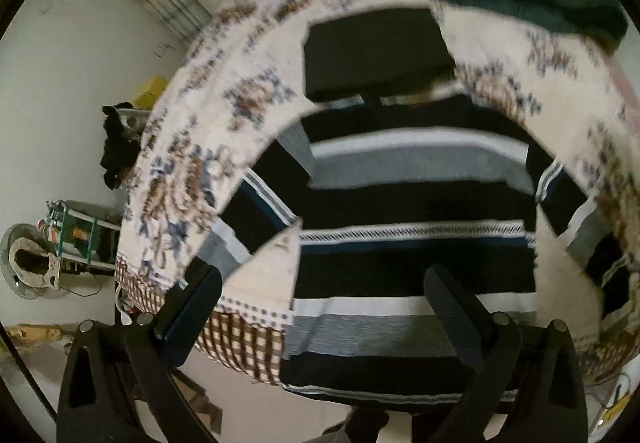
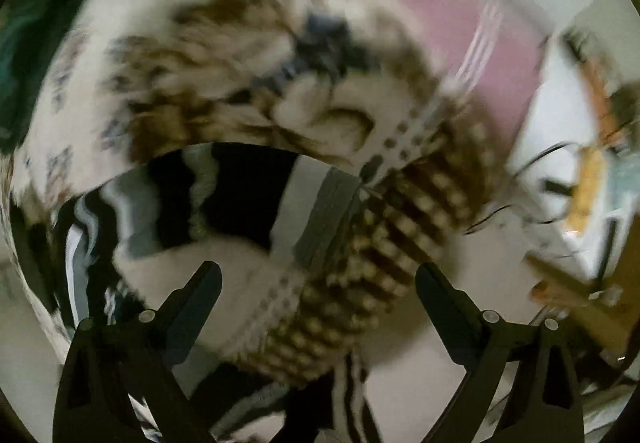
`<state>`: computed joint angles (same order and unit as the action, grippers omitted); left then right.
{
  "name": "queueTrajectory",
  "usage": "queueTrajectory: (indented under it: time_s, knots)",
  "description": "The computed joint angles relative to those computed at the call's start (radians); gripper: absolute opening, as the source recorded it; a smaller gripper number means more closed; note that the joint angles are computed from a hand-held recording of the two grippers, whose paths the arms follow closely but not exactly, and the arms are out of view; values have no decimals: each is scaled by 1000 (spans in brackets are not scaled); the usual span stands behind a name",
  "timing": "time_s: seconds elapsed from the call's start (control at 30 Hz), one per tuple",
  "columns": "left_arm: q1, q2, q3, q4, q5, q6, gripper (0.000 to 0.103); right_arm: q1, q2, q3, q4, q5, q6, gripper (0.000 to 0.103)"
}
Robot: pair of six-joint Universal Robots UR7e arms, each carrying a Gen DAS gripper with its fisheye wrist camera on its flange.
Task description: Fold small clothes
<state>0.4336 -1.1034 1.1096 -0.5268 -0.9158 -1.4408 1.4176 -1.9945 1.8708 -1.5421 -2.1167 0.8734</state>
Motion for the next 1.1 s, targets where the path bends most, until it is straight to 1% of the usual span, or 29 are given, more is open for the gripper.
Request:
queueTrajectory:
  time_s: [0.03, 0.07, 0.1, 0.13, 0.17, 0.23, 0.27, 0.3, 0.4, 0.43, 0.5, 0.53, 0.57, 0.6, 0.63, 0.67, 0.7, 0.73, 0.77, 0.83, 0.9, 0.93, 0.97, 1.0, 1.03, 1.07, 1.1]
  knots:
    - [17, 0, 33, -31, -8, 18, 103, -89, -10, 41, -34, 49, -35, 99]
    - [34, -1, 68, -71, -20, 39, 103, -184, -21, 81, -73, 127, -78, 97]
    - [50, -9, 111, -126, -22, 66, 103, -251, -37, 118, -121, 203, -108, 84]
    - [63, -14, 148, -172, -17, 90, 103, -305, -53, 159, -189, 270, -151, 74]
    - [76, -11, 183, -208, -10, 107, 103, -329, -52, 174, -216, 294, -184, 61]
    - [96, -3, 236, -272, 0, 132, 103, -300, -47, 190, -282, 252, -240, 38]
    - [106, -1, 266, -319, 2, 146, 103, -282, -47, 190, -300, 221, -261, 8]
    - [114, 5, 277, -348, -1, 158, 103, -260, -56, 184, -315, 201, -266, 8]
    - [125, 12, 320, -464, -2, 207, 103, -199, -70, 139, -361, 104, -293, 8]
    - [124, 12, 336, -508, -8, 232, 103, -193, -69, 113, -356, 98, -305, 8]
    - [125, 29, 341, -559, -10, 265, 103, -208, -62, 74, -341, 113, -319, 8]
    - [125, 35, 344, -580, -11, 278, 103, -219, -52, 56, -326, 107, -323, 8]
    - [123, 37, 351, -607, -18, 291, 103, -213, -31, 30, -299, 76, -309, 11]
    - [127, 42, 349, -619, -17, 300, 103, -207, -21, 15, -276, 43, -286, 25]
    - [126, 44, 351, -634, -24, 306, 103, -214, -25, 8, -275, 22, -266, 34]
    - [129, 41, 354, -649, -29, 317, 103, -215, -46, 21, -294, 21, -248, 51]
    - [130, 41, 357, -658, -31, 322, 103, -227, -72, 42, -312, 32, -236, 60]
    - [131, 43, 359, -665, -30, 327, 103, -254, -115, 83, -336, 64, -237, 63]
    - [131, 40, 366, -671, -29, 333, 103, -294, -147, 122, -368, 122, -249, 67]
    - [139, 36, 382, -681, -30, 341, 103, -393, -196, 198, -452, 259, -298, 68]
    - [147, 32, 393, -681, -34, 331, 103, -520, -231, 271, -538, 436, -363, 68]
    - [151, 27, 400, -681, -35, 327, 103, -558, -232, 308, -588, 490, -367, 69]
    - [155, 23, 407, -679, -33, 321, 103, -571, -228, 335, -635, 502, -362, 73]
    - [158, 18, 414, -678, -29, 316, 103, -557, -213, 360, -697, 479, -349, 78]
    - [162, 11, 423, -676, -22, 312, 103, -529, -199, 376, -753, 445, -327, 80]
    - [166, 6, 430, -671, -18, 306, 103, -487, -184, 390, -805, 399, -286, 82]
    - [168, 0, 434, -665, -16, 300, 103, -454, -174, 402, -853, 376, -266, 79]
